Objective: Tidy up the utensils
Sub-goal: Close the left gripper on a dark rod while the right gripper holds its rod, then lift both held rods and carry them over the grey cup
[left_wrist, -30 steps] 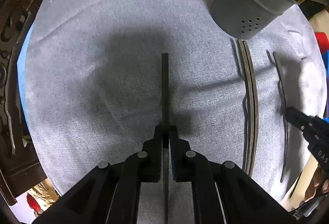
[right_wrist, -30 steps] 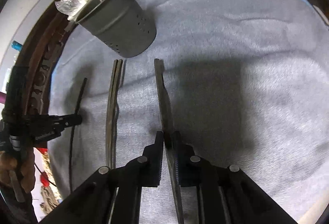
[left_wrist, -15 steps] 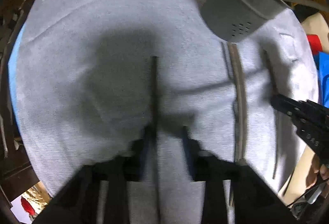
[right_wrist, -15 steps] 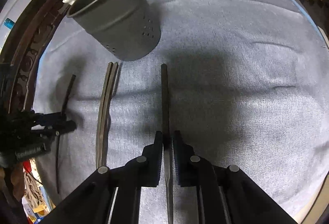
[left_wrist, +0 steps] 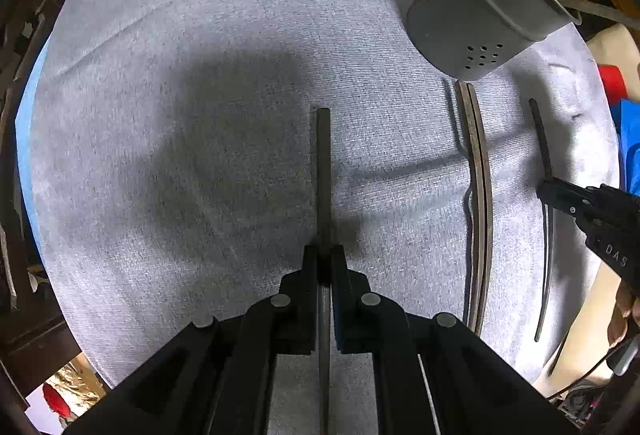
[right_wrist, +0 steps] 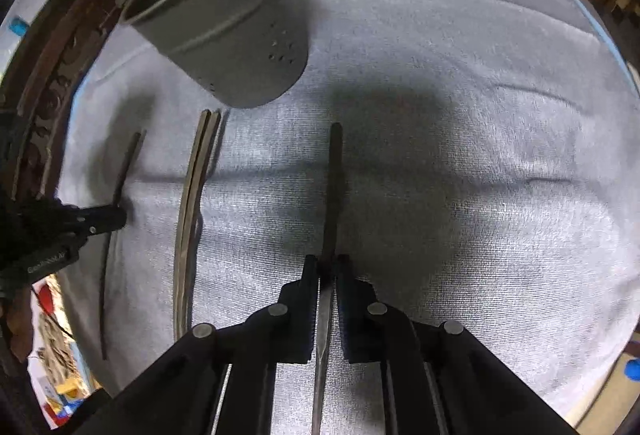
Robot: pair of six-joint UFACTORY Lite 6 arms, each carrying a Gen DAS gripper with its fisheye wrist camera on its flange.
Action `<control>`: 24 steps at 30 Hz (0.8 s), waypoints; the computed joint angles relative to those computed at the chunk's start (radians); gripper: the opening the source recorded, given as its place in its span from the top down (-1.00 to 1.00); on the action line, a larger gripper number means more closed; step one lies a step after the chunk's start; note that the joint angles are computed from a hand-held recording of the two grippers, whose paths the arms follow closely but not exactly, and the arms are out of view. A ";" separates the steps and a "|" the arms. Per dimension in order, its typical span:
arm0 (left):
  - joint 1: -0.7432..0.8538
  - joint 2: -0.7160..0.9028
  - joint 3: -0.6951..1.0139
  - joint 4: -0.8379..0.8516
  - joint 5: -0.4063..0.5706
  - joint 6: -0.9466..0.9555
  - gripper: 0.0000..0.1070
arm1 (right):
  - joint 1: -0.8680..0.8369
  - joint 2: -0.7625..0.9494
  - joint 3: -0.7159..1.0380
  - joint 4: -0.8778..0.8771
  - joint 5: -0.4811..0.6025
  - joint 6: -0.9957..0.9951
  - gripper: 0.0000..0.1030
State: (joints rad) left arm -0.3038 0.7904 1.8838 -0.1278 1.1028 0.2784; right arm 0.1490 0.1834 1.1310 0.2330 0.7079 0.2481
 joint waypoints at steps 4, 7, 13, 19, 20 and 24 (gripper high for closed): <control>0.033 -0.070 -0.092 -0.025 -0.028 0.028 0.89 | -0.075 -0.136 -0.168 0.162 -0.084 -0.117 0.87; 0.045 -0.077 -0.095 -0.039 -0.029 0.047 0.89 | -0.123 -0.192 -0.227 0.255 -0.100 -0.199 0.87; 0.074 -0.105 -0.080 -0.053 0.009 0.072 0.89 | -0.167 -0.224 -0.249 0.309 -0.093 -0.251 0.87; 0.132 -0.147 -0.042 -0.118 0.057 0.100 0.89 | -0.242 -0.284 -0.287 0.371 -0.088 -0.331 0.87; 0.137 -0.147 -0.015 -0.130 0.073 0.094 0.89 | -0.235 -0.275 -0.279 0.362 -0.087 -0.324 0.87; 0.168 -0.110 0.130 -0.173 0.128 0.075 0.89 | -0.260 -0.336 -0.306 0.379 -0.088 -0.338 0.87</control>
